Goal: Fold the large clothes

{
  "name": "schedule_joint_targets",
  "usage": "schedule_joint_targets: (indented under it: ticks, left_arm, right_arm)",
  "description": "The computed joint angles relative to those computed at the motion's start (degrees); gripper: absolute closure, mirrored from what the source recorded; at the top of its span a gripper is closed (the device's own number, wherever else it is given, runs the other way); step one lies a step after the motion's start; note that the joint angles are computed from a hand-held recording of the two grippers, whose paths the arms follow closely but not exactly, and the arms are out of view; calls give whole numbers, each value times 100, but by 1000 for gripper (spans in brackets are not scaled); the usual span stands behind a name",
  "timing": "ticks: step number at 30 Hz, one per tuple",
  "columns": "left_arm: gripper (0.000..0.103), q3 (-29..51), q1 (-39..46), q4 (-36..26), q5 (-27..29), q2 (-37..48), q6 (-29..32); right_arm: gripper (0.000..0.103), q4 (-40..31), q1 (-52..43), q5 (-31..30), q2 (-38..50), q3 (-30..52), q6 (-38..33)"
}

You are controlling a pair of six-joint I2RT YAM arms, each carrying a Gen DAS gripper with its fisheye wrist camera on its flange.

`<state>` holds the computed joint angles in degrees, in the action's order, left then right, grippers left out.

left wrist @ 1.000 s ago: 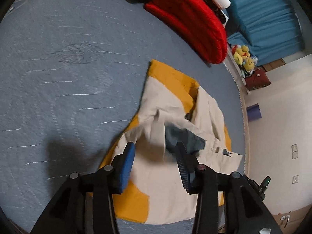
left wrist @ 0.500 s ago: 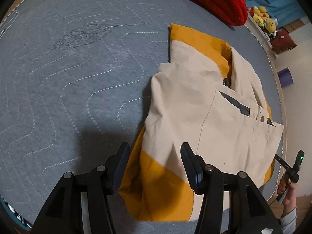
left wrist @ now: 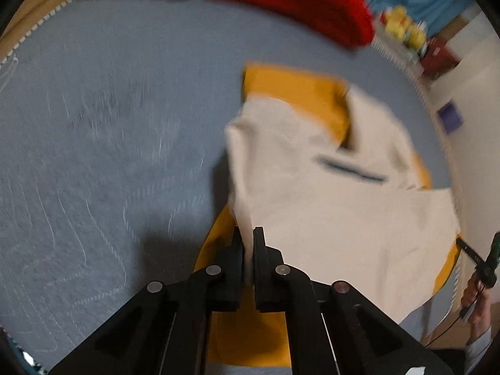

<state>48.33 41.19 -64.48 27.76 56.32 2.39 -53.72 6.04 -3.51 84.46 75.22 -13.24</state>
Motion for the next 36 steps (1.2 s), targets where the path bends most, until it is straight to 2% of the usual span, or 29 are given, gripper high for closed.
schedule_joint_targets:
  ticks: [3,6,13,15,21,25,27,29,31,32,36]
  left_arm:
    - [100,312,198,69,282,-285,-109]
    - [100,326,-90,462,3,-445,-511]
    - [100,208,-858,1489,-604,-198,-1375]
    - [100,142,-900,1730,-687,12,-1448]
    - [100,254,-1106,2760,-810,330,-1943]
    - [100,216,-1429,3552,-1166,1149,-2171]
    - [100,265,-1560,3596,-1199,1993,-2253]
    - [100,232,-1726,3687,-1251,2710,-2264]
    - [100,221,-1905,3860,-1444,2900,-2185]
    - [100,256,-1955,3936,-1557,2898,-2157]
    - [100,145,-1804,4574,-1615,2605,-2330]
  right_arm:
    - [100,68,-268,-789,-382,424,349]
    - [101,474,-232,-814,-691,419,551]
    - [101,1266,347,319,-266,357,1126]
    - [100,1419,545,582,-110,413,1204]
    - [101,1928,702,744,73,662,1512]
    - [101,2494,997,1325,223,641,1382]
    - [101,2426,948,1503,681,817,1474]
    - [101,1939,844,1600,1420,1252,1513]
    - [101,1393,699,1543,2126,1630,1472]
    - [101,1372,681,1558,2263,1652,1434]
    - [101,1914,815,1747,2321,1678,1192]
